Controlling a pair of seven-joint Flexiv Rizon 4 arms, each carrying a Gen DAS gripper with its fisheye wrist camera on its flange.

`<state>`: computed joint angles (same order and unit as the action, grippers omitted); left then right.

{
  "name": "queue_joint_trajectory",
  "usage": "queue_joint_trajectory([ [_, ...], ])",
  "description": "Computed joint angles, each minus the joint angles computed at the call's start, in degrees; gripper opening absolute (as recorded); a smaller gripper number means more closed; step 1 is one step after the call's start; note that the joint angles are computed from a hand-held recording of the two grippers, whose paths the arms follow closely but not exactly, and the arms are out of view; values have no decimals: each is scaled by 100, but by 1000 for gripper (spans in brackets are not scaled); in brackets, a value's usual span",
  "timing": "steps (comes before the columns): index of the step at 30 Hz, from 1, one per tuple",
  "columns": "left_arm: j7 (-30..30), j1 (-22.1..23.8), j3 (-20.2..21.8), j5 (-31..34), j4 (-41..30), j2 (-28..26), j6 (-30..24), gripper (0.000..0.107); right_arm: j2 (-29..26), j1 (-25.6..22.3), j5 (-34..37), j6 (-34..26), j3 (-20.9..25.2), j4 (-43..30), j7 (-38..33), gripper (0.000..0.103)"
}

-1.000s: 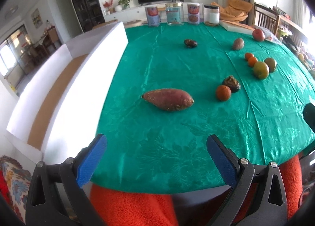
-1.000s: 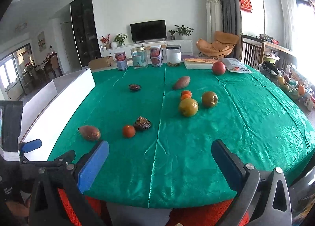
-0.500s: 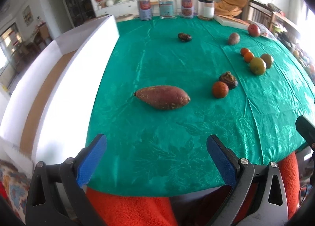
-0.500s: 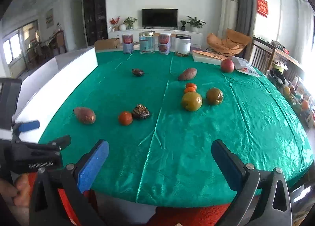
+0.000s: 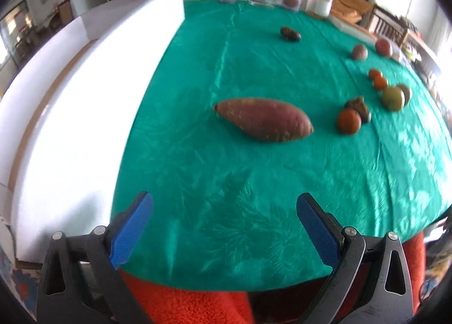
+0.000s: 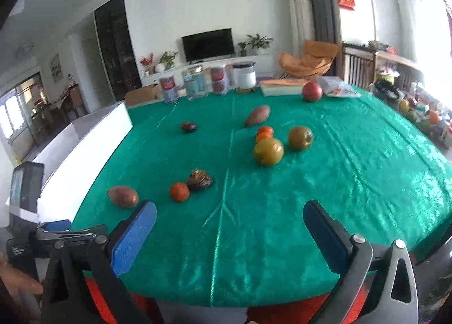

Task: Organize fruits
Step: 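Move the left tool down toward the sweet potato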

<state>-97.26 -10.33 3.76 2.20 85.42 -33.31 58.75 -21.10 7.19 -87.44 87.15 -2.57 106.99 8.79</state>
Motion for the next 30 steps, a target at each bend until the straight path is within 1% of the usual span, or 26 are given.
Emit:
queue_joint_trajectory([
  [1, -10, -45, 33, 74, -25, -36, 21, 102, -27, 33, 370, -105, 81, 55, -517, 103],
  [2, -13, -74, 47, 114, -66, -76, 7, 102, -1, 149, 674, -420, 116, 129, -991, 103],
  [3, -10, -86, 41, 118, -111, -112, -44, 102, 18, 239, 785, -577, 83, 167, -1154, 103],
  [4, -3, -87, 25, 105, -141, -139, -81, 102, 23, 279, 808, -557, 32, 194, -1133, 103],
  [5, 15, -88, 13, 96, -184, -170, -150, 102, 12, 270, 767, -379, -33, 209, -974, 103],
  [8, 103, -39, -35, 8, -349, -275, -524, 103, 5, 283, 385, -134, -215, 182, -407, 103],
  [9, 108, 40, -105, -97, -249, -264, -350, 102, 7, 268, 254, -143, -223, 166, -313, 103],
  [10, 53, 5, -44, -57, -275, -276, -369, 103, 5, 244, 136, -165, -212, 145, -238, 103],
  [12, 138, 40, -75, -56, -229, -283, -222, 103, 17, 148, -112, -149, -158, 139, -12, 103],
  [15, 304, 96, -133, -91, -71, -291, 207, 103, 0, -22, -193, -92, -21, 155, 123, 103],
  [16, 421, 122, -160, -145, -116, -279, 28, 102, -15, -63, -165, -70, 8, 167, 126, 103],
  [17, 509, 154, -193, -251, -233, -270, -333, 102, -26, -93, -138, -46, 28, 181, 129, 103],
  [18, 557, 268, -322, -486, -221, -248, -374, 101, -37, -110, -71, -32, 46, 196, 95, 103],
  [20, 1037, 766, -990, -1328, 146, -146, 251, 101, -51, -120, -35, 34, 36, 215, 110, 103],
  [21, 1312, 902, -1215, -1712, 127, -169, 271, 101, -55, -123, -120, 74, 20, 205, 189, 103],
  [23, 1701, 1004, -1447, -2172, -254, -358, -125, 101, -76, -140, -264, 111, 38, 168, 277, 103],
  [24, 1833, 998, -1504, -2344, -473, -493, -236, 102, -84, -146, -280, 110, 64, 158, 265, 103],
  [25, 1894, 934, -1468, -2401, -713, -639, -338, 102, -96, -152, -302, 116, 84, 144, 259, 103],
  [28, 1731, 590, -1053, -2112, -1619, -1164, -709, 102, -76, -191, -497, 114, 143, 119, 354, 103],
  [29, 1752, 509, -968, -2009, -1874, -1330, -698, 102, -57, -206, -552, 86, 170, 124, 380, 103],
  [30, 1883, 506, -993, -1959, -1943, -1382, -668, 102, -49, -220, -513, 57, 200, 139, 321, 103],
])
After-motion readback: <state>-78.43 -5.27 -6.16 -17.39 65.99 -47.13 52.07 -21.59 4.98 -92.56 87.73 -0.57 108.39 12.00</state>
